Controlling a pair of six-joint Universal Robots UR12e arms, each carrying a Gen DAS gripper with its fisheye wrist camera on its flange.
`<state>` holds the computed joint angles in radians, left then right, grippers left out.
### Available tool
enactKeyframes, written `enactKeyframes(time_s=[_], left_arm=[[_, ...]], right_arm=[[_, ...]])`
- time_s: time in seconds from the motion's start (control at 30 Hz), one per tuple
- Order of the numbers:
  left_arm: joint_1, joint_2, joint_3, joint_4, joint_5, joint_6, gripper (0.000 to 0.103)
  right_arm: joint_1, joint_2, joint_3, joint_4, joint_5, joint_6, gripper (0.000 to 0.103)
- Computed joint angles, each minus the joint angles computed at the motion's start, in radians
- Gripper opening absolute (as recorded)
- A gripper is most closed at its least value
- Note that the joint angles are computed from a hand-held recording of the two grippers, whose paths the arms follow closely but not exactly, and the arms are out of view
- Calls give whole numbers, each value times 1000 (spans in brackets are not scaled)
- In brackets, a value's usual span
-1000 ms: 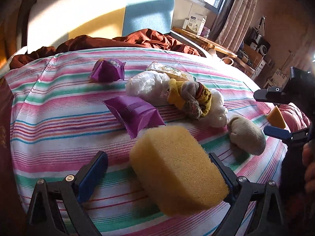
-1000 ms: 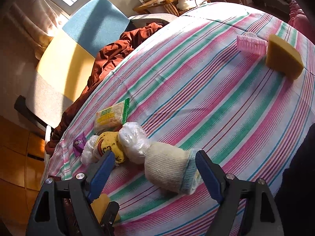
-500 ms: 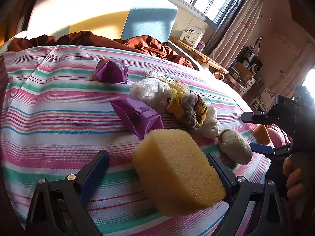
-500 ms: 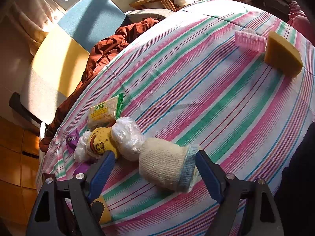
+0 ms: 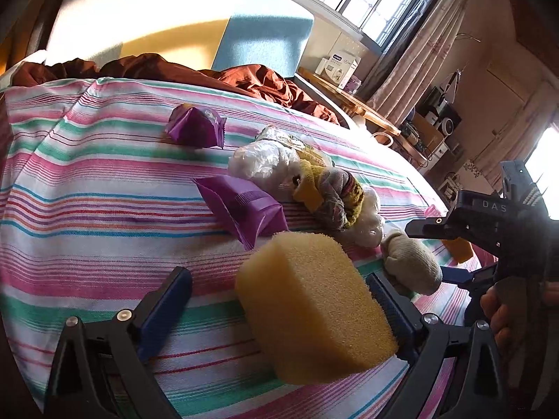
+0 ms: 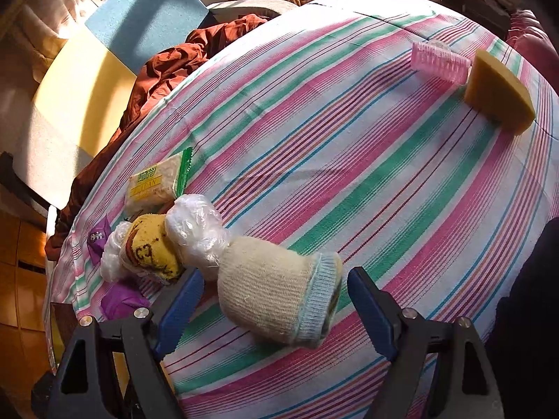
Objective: Organize objects
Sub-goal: 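Grasp the rounded yellow sponge with the left tool, then lift the yellow sponge with left tool while right tool grasps the white knit sock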
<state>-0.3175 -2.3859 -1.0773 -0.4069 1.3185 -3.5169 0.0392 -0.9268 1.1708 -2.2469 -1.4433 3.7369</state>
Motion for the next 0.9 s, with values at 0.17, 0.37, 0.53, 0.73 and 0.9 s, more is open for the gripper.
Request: enactKeyframes(time_s=[0.17,0.37,0.53,0.73,0.9], left_arm=[[3,0,-5,16,-16,-13,100],[4,1,-7,20,-24,-12,102],[5,1,-9,24,-30,-15,102],[6,2,-7,20,-31,-16,102],[5,1,-5,15,-30,-15,102]], right_arm=[[7,13,-27,59,-18,-31,86],[11,21,-43,95,-41,-43,86],[16,24,-51,113,-61,-65,86],[18,26,-56,124,-67,-77,86],[19,25,-56,130,-71,-82,86]])
